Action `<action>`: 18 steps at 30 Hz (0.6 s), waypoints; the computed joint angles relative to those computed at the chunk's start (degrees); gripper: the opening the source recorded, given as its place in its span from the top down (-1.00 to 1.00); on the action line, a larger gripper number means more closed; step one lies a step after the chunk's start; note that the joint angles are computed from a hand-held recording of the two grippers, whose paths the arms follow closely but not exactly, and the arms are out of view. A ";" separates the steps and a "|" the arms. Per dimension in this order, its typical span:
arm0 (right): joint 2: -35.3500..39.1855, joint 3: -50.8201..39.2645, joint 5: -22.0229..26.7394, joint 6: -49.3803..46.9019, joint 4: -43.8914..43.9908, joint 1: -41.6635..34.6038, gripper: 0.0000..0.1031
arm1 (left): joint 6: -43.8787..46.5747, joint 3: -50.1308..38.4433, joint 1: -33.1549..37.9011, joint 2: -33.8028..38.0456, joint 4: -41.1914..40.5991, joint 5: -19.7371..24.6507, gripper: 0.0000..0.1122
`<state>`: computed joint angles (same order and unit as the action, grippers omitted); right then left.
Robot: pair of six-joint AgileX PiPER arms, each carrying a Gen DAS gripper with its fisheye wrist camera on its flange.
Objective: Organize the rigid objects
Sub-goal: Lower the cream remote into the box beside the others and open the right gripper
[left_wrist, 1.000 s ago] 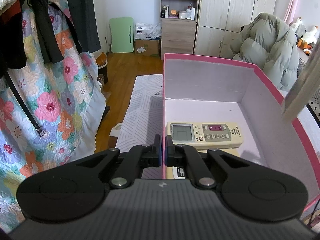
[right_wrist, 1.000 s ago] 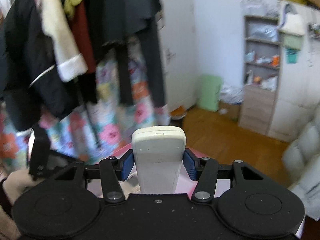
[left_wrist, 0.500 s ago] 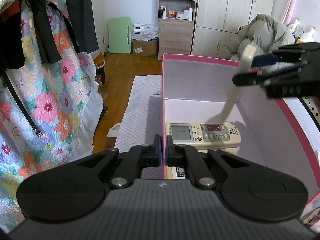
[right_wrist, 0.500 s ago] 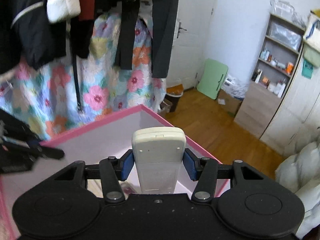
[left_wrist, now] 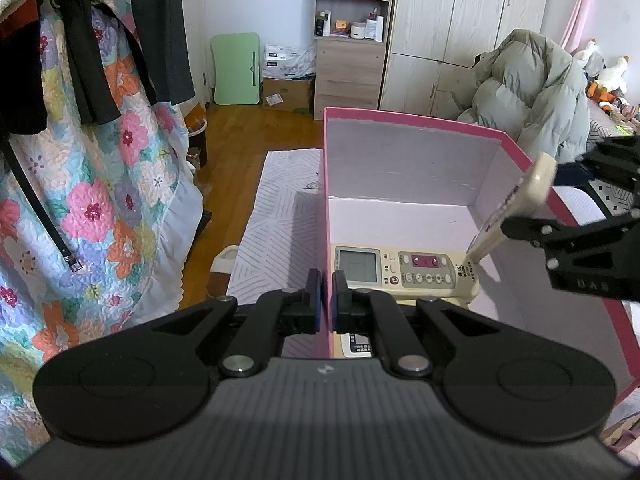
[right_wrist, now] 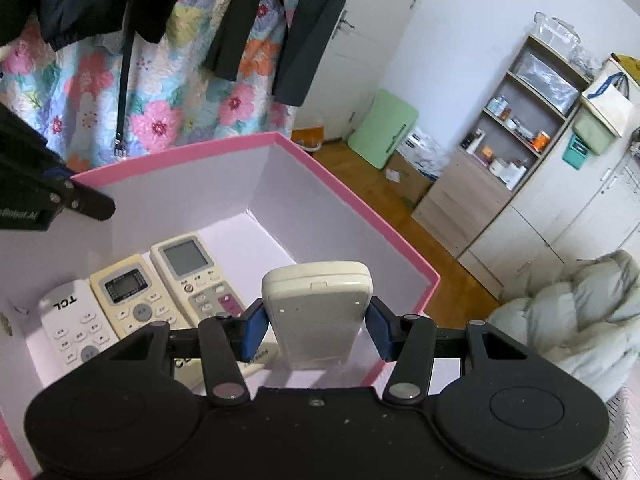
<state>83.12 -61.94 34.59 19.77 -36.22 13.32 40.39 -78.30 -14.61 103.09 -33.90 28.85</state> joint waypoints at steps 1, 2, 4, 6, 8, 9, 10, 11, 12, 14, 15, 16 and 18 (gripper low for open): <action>-0.33 0.15 1.05 0.81 -0.44 0.59 -0.13 | 0.11 -0.08 0.10 0.04 -0.14 0.13 0.93; -0.66 0.30 2.06 1.53 -0.66 1.06 -0.13 | 0.42 -0.06 0.21 0.05 -0.41 0.22 0.93; -1.12 0.07 4.13 2.02 0.59 1.34 -0.13 | 0.46 -0.08 0.28 0.01 -0.47 0.30 0.93; -1.43 -0.60 5.55 0.88 4.24 0.63 -0.13 | 0.62 0.00 0.29 -0.05 -0.54 0.27 0.93; -1.86 -1.07 6.37 -0.98 7.46 -0.07 -0.13 | 0.70 0.02 0.32 -0.07 -0.55 0.29 0.93; -1.80 -1.42 7.04 -0.93 7.95 0.14 -0.13 | 0.49 0.05 0.25 -0.10 -0.23 0.13 0.93; -1.48 -2.01 8.02 -0.58 8.16 0.49 -0.13 | 0.62 -0.03 0.39 -0.07 -0.34 0.22 0.93; -1.08 -2.68 9.20 0.05 7.99 1.00 -0.13 | 0.73 -0.01 0.43 -0.13 -0.45 0.27 0.93; -0.69 -3.30 10.31 0.65 7.92 1.52 -0.14 | 0.80 -0.06 0.49 -0.12 -0.56 0.41 0.93; -0.18 -4.55 12.30 0.05 9.42 1.68 -0.18 | 0.74 0.03 0.41 -0.20 -0.44 0.25 0.93; 0.02 -5.64 13.70 -1.72 11.79 1.30 -0.23 | 0.72 -0.01 0.44 -0.22 -0.43 0.26 0.93; 0.33 -7.05 15.63 -4.19 15.24 0.65 -0.25 | 0.78 0.06 0.43 -0.33 -0.53 0.28 0.93; 0.22 -8.66 18.48 -8.16 21.81 -0.86 -0.27 | 0.68 0.07 0.42 -0.33 -0.39 0.27 0.93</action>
